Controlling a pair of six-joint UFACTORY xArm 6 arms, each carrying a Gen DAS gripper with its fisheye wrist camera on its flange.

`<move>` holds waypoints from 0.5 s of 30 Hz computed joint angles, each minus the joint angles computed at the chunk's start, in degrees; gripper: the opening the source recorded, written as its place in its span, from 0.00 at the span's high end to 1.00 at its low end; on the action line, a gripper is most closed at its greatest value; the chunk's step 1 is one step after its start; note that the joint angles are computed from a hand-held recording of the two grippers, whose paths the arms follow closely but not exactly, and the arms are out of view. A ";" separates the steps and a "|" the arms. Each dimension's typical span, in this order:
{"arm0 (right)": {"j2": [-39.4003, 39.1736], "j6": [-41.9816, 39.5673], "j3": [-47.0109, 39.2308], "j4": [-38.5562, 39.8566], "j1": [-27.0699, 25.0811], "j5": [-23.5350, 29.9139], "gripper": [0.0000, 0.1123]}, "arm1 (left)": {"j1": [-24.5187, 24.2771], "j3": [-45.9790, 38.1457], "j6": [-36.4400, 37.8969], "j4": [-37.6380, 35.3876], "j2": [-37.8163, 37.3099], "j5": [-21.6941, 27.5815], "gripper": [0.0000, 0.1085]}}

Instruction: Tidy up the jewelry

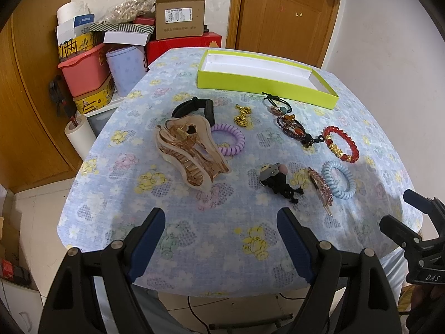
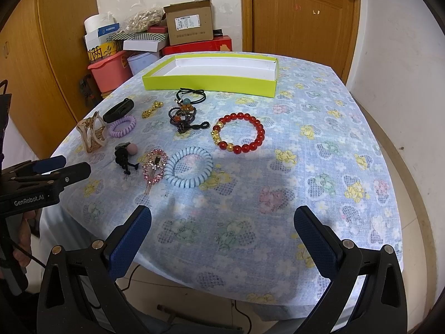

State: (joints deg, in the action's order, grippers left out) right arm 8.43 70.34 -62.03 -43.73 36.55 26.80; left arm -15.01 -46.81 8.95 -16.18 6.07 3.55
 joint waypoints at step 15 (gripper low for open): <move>1.57 -1.06 -1.76 -1.69 -1.52 -1.83 0.09 | 1.22 -7.03 6.17 -14.43 4.61 3.19 0.22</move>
